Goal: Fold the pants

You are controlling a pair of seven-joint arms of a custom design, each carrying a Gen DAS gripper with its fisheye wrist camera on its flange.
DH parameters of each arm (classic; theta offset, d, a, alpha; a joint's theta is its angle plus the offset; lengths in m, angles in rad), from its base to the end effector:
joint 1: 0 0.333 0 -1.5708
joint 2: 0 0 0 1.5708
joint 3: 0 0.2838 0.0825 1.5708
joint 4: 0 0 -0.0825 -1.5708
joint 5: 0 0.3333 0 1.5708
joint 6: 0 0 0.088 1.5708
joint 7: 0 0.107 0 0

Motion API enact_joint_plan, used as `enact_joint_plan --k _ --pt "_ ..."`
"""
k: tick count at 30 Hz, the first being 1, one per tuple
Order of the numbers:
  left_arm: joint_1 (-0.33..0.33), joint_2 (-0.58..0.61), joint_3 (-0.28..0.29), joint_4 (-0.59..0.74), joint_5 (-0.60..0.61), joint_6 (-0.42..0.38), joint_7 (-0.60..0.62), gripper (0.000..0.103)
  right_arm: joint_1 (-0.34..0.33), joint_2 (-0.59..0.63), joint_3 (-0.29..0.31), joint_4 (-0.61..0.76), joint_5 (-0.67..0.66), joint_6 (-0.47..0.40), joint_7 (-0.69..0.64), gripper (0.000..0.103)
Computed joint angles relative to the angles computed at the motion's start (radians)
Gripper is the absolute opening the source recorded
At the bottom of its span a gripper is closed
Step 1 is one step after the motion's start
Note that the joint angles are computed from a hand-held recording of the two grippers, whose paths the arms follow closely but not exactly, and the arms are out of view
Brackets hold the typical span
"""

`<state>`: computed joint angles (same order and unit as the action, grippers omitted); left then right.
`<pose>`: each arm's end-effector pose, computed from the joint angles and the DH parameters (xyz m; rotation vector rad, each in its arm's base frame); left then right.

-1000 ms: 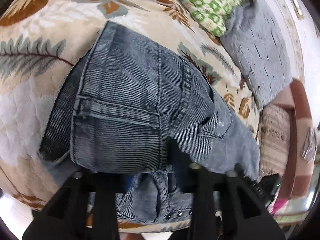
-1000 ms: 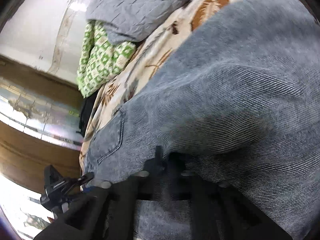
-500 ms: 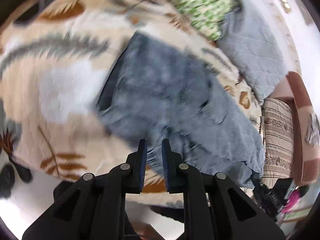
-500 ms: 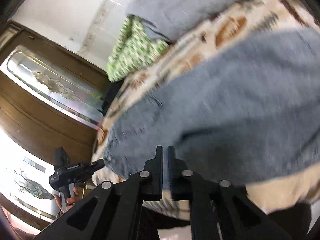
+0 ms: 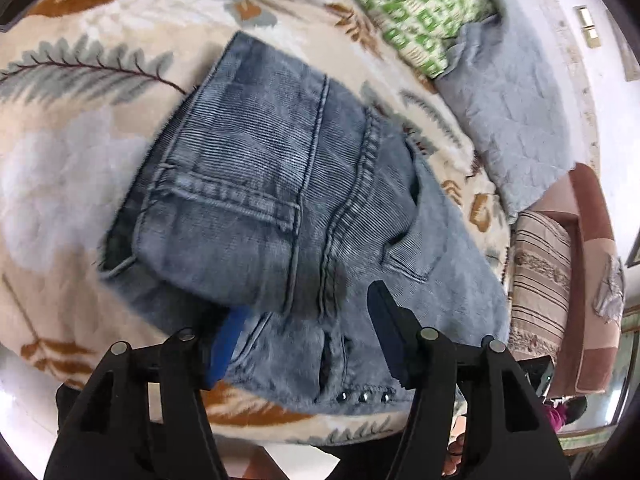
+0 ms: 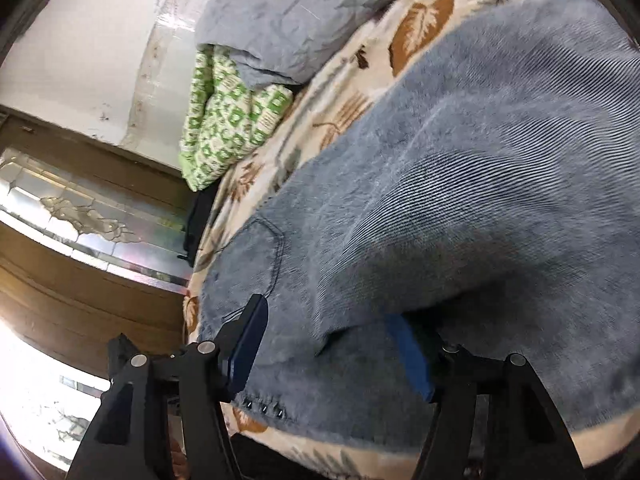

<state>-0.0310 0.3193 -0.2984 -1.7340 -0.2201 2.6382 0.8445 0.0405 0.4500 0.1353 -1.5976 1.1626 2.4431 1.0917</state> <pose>0.6058 -0.1791 0.4611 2.5689 -1.3542 0.9514 0.6462 0.1026 0.4112 -1.3925 1.6538 0.3450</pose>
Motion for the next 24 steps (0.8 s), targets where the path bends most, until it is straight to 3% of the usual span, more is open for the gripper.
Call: enact_joint_plan --k 1,2,4,7,11,14,16,18,21,24 --pt "-0.003 0.011 0.004 0.019 0.009 -0.012 -0.006 0.033 -0.003 0.015 0.003 0.015 0.007 -0.008 -0.001 0.038" --pt "-0.003 0.013 0.006 0.03 0.015 -0.019 -0.007 0.013 -0.002 0.031 0.004 0.037 -0.002 -0.019 0.002 0.004" --pt "0.017 -0.013 -0.008 0.007 -0.021 0.004 0.02 0.012 0.002 0.02 0.002 0.037 -0.031 -0.024 -0.005 0.004" --pt "0.008 -0.102 0.007 -0.082 -0.011 0.06 0.014 0.012 -0.024 -0.064 0.017 -0.032 0.029 -0.056 -0.122 0.003" --pt "-0.017 -0.228 0.024 -0.233 -0.062 0.107 0.045 0.012 -0.022 -0.203 -0.018 -0.177 0.067 -0.133 -0.221 0.004" --pt "-0.05 -0.209 0.055 -0.257 -0.041 0.05 0.006 0.012 0.005 -0.225 -0.057 -0.261 0.021 -0.168 -0.199 0.007" --pt "-0.044 -0.185 0.055 -0.254 -0.095 0.026 0.019 0.012 0.02 -0.192 -0.075 -0.268 -0.021 -0.17 -0.139 0.008" --pt "-0.037 -0.199 0.05 -0.271 -0.147 0.05 0.046 0.012 0.012 -0.181 -0.082 -0.267 -0.01 -0.192 -0.111 0.017" --pt "-0.059 -0.229 0.067 -0.28 -0.065 0.067 0.015 0.014 -0.011 -0.238 -0.099 -0.309 0.041 -0.151 -0.166 0.034" --pt "-0.066 -0.225 0.061 -0.272 -0.102 0.073 0.054 0.037 -0.039 -0.291 -0.139 -0.364 0.093 -0.061 -0.163 0.042"
